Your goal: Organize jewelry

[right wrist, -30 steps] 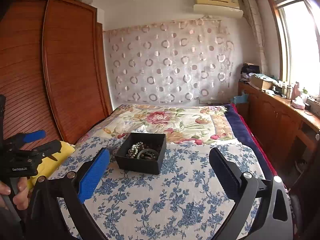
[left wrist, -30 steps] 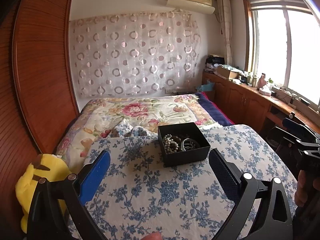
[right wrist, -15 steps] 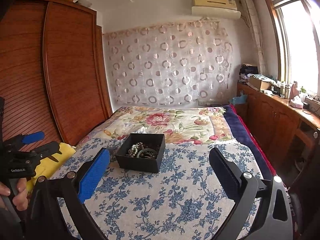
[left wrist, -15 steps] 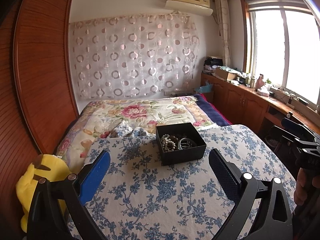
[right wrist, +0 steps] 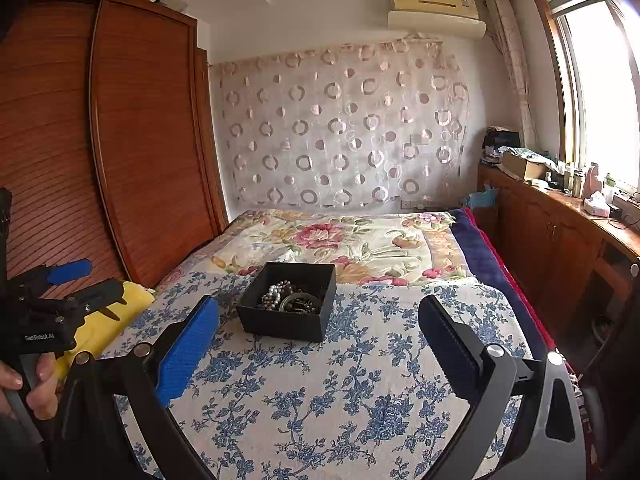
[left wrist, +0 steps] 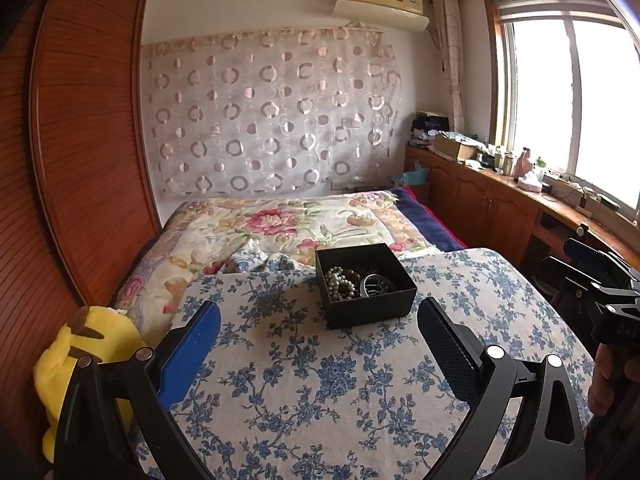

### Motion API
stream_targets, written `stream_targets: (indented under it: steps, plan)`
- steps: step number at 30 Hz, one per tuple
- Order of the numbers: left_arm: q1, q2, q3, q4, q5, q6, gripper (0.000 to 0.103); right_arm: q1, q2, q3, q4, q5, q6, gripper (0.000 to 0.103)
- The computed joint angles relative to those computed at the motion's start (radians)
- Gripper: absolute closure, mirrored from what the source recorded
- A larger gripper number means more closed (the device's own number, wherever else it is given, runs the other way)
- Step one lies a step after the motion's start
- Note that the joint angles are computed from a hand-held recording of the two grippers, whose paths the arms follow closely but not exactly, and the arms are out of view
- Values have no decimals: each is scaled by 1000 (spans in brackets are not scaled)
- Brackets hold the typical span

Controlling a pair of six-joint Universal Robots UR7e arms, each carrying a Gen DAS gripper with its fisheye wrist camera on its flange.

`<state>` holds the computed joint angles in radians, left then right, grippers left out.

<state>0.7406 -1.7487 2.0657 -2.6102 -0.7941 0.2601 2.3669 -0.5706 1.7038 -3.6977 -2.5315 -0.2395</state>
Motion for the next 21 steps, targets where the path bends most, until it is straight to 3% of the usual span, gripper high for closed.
stream_targets:
  steps: [21]
  plan:
    - [-7,-9,-4,11,0,-3,8,-4,2,3,-3,5,2,3]
